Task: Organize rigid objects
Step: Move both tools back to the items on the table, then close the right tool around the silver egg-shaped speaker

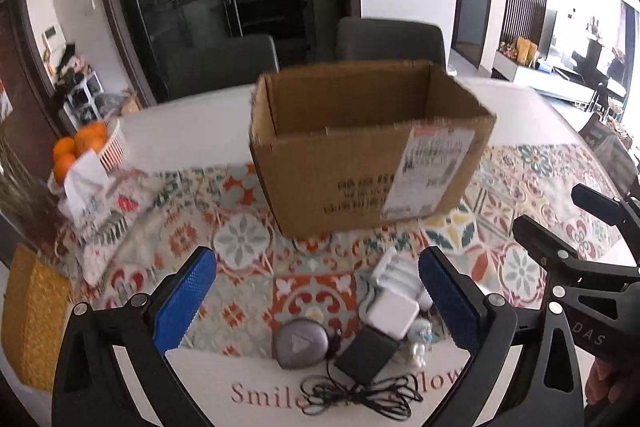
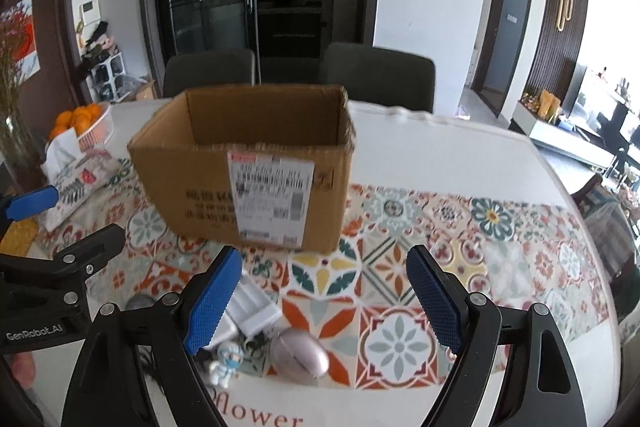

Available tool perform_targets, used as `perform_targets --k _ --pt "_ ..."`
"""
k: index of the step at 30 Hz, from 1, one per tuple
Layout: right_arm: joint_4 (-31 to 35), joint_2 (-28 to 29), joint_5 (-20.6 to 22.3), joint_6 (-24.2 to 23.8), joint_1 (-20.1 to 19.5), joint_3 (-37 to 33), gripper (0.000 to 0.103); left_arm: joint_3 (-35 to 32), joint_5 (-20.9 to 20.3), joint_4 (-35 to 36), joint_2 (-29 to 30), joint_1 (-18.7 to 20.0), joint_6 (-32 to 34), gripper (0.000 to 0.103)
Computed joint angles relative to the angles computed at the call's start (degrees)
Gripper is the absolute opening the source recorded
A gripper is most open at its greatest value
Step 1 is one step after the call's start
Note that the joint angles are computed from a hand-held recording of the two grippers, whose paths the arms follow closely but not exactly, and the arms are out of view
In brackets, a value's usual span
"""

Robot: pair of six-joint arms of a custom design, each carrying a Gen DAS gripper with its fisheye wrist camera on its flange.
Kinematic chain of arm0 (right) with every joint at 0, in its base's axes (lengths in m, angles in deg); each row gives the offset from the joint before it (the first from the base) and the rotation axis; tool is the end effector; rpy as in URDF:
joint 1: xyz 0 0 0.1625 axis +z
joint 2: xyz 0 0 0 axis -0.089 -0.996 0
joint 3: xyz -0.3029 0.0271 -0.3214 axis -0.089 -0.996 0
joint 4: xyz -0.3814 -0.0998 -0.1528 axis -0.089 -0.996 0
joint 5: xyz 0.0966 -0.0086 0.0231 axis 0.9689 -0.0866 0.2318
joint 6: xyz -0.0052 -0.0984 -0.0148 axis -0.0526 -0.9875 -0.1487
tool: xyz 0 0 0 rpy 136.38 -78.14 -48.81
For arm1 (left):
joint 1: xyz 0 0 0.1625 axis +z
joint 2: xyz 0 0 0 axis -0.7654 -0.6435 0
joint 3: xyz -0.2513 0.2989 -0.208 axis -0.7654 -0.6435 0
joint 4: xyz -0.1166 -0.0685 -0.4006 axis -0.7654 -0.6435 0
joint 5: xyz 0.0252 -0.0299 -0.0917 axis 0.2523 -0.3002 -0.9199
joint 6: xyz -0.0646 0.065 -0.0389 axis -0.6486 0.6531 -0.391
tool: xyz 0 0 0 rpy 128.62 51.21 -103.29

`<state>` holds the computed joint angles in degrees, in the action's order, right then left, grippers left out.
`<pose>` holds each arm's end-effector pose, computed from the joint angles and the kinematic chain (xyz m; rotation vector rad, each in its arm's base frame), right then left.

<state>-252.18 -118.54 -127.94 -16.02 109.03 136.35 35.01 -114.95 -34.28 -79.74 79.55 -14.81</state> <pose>0.2208 -0.5386 0.3240 0.8397 -2.2666 0.7498 -0.4368 -0.5013 0.1448 0.1134 2.0994 -0.8759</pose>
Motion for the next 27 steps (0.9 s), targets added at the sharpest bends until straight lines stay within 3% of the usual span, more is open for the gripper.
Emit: perform_targets --k 15,27 --pt "6.3 -1.7 0.7 -1.2 -4.3 4.8 0.084 4.1 -7.9 -1.7 1.4 0.4 -3.5 0.103" --pt "9.4 0.8 1.1 -3.6 -7.3 4.7 0.076 4.2 -10.4 -0.1 3.3 1.9 -5.6 0.103"
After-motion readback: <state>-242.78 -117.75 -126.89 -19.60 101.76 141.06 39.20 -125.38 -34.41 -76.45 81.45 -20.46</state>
